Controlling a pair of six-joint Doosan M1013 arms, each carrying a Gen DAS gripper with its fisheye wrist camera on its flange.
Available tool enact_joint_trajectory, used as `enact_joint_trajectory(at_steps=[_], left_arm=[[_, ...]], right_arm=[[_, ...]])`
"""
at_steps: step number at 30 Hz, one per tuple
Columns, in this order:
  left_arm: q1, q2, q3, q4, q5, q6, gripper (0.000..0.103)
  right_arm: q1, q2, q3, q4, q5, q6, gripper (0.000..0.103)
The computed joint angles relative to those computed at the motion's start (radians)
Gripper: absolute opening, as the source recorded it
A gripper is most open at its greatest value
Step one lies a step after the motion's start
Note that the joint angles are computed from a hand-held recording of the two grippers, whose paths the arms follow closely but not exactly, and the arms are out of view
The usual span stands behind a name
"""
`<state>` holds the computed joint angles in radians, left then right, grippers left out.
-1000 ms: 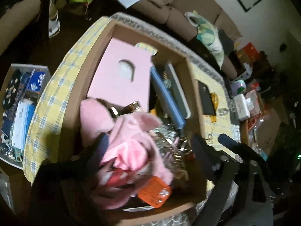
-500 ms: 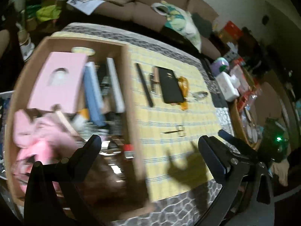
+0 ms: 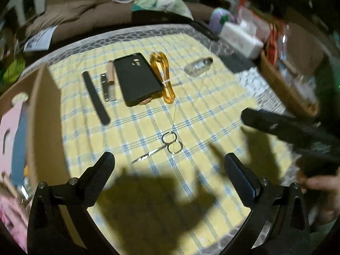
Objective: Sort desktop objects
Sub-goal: 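Move the right gripper back over the table toward the silver scissors, then grasp the silver scissors with the right gripper and lift them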
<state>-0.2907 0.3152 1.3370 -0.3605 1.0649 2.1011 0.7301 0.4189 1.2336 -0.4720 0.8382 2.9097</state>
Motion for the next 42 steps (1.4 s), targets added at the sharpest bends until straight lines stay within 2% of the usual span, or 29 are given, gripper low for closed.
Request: enact_joint_trajectory(at_steps=[2,5,8,10,12,13,14,15,17,19,20,23,28,31,33,38,40,42], left_arm=[[-0.013,0.004,0.016,0.019,-0.037,0.015,0.102],[-0.038,0.013,0.036,0.073,-0.086,0.021,0.096],[-0.054,0.023,0.054,0.105,-0.116,0.038,0.091],[-0.061,0.030,0.065,0.129,-0.119,0.045,0.080],[-0.050,0.032,0.072,0.079,-0.118,0.071,0.069],[-0.044,0.032,0.073,0.060,-0.113,0.076,0.068],[-0.042,0.032,0.072,0.054,-0.110,0.077,0.059],[-0.036,0.031,0.071,0.036,-0.105,0.085,0.045],[-0.024,0.036,0.060,0.002,-0.076,0.079,0.035],[0.004,0.052,0.037,-0.078,-0.006,0.070,0.034],[0.017,0.057,0.031,-0.114,0.023,0.061,0.033],[0.045,0.069,0.021,-0.196,0.091,0.031,0.033],[0.082,0.088,0.012,-0.309,0.176,0.002,0.031],[0.081,0.081,0.020,-0.304,0.180,0.049,0.031],[0.078,0.073,0.030,-0.299,0.175,0.076,0.031],[0.075,0.063,0.045,-0.299,0.172,0.109,0.032],[0.078,0.065,0.045,-0.308,0.176,0.110,0.032],[0.082,0.066,0.046,-0.316,0.179,0.114,0.032]], right_arm=[[-0.012,-0.013,0.033,0.034,-0.064,-0.002,0.089],[-0.024,-0.022,0.062,0.082,-0.115,-0.016,0.084],[-0.028,-0.025,0.077,0.120,-0.136,-0.031,0.084],[-0.029,-0.023,0.078,0.129,-0.138,-0.037,0.084],[-0.030,-0.023,0.080,0.139,-0.141,-0.043,0.084],[-0.029,-0.023,0.080,0.140,-0.141,-0.043,0.083],[-0.029,-0.022,0.079,0.141,-0.141,-0.043,0.080],[-0.030,-0.022,0.081,0.144,-0.146,-0.046,0.078],[-0.030,-0.025,0.088,0.152,-0.171,-0.046,0.066],[-0.035,-0.025,0.096,0.187,-0.219,-0.061,0.053],[-0.038,-0.023,0.101,0.214,-0.248,-0.071,0.050],[-0.047,-0.011,0.108,0.347,-0.323,-0.136,0.047],[-0.055,0.025,0.091,0.556,-0.343,-0.275,0.044],[-0.059,0.044,0.076,0.647,-0.334,-0.337,0.044],[-0.058,0.053,0.064,0.652,-0.329,-0.345,0.044],[-0.064,0.061,0.075,0.788,-0.394,-0.421,0.044],[-0.063,0.064,0.067,0.772,-0.387,-0.408,0.044],[-0.064,0.063,0.072,0.815,-0.407,-0.428,0.044]])
